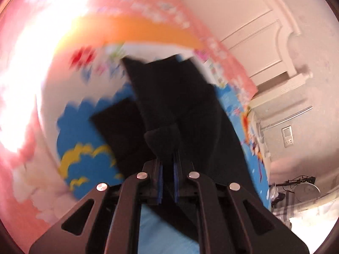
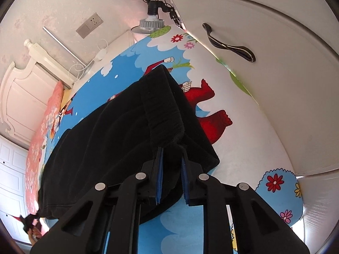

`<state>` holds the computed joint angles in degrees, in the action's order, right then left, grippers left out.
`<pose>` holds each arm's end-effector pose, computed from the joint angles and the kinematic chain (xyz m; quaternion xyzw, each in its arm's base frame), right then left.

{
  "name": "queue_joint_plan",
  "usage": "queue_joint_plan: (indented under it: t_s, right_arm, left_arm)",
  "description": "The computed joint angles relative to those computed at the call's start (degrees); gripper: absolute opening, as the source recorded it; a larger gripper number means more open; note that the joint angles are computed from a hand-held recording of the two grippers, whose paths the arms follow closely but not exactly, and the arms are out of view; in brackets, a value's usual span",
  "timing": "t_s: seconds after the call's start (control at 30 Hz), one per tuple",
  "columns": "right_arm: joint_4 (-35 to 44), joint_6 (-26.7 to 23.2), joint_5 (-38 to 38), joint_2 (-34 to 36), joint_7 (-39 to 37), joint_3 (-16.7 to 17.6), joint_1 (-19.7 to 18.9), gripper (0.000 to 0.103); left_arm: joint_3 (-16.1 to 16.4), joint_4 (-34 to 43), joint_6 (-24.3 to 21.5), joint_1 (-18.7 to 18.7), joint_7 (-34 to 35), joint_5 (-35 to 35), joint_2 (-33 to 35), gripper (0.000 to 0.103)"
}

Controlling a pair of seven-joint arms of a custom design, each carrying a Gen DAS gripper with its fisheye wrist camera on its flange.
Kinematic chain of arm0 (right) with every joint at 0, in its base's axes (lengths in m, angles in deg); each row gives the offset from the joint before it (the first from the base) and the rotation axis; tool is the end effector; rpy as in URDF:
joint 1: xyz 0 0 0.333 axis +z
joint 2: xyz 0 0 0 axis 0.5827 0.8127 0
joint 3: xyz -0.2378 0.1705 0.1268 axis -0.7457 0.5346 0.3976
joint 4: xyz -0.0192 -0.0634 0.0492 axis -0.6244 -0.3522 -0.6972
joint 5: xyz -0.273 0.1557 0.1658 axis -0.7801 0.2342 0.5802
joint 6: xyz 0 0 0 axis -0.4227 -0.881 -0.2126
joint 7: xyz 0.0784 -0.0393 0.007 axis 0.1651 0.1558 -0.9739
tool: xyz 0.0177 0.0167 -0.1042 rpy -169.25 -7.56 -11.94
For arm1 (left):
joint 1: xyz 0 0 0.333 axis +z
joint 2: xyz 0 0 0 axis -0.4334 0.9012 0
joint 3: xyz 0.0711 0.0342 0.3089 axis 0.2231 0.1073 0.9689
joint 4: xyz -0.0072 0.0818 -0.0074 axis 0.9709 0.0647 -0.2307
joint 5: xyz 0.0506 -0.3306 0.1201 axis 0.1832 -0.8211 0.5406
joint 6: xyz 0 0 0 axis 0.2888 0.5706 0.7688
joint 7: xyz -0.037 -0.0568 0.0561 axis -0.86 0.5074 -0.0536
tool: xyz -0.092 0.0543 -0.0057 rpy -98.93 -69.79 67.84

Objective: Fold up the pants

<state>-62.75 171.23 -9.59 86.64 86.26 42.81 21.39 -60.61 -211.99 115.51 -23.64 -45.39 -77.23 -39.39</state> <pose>0.6313 -0.2012 0.5412 -0.5801 0.7573 -0.0383 0.2974 0.4008 0.0714 0.5039 -0.9188 0.1490 -0.3507 0.1027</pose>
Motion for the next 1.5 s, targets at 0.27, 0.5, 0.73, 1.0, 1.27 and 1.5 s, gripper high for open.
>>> queue_joint_plan:
  t_s: [0.27, 0.5, 0.73, 1.0, 1.27, 1.5]
  right_arm:
    - [2.5, -2.7, 4.1, 2.1, 0.4, 1.0, -1.7, 0.041]
    - [11.8, -3.2, 4.7, 4.2, -2.1, 1.9, -3.4, 0.010]
    - [10.4, -4.3, -2.8, 6.1, -0.3, 0.3, -1.9, 0.010]
    - [2.7, -1.3, -1.9, 0.8, -2.5, 0.1, -1.6, 0.010]
    - [2.3, -1.1, -4.1, 0.9, -2.4, -0.6, -0.6, 0.010]
    - [1.2, -3.5, -0.3, -1.6, -3.7, -0.6, -2.0, 0.010]
  left_arm:
    - [16.9, -7.0, 16.6, -15.9, 2.1, -5.8, -0.1, 0.034]
    - [10.7, 3.8, 3.2, -8.9, 4.2, -2.0, 2.2, 0.011]
    - [10.9, -1.1, 3.8, -9.5, 5.7, -8.8, 1.5, 0.011]
    - [3.6, 1.6, 3.0, -1.9, 5.2, -5.6, 0.8, 0.011]
    - [4.2, -2.3, 4.2, -2.5, 4.6, -7.7, -0.3, 0.011]
    - [-1.0, 1.8, 0.7, 3.2, 0.5, 0.9, -2.6, 0.011]
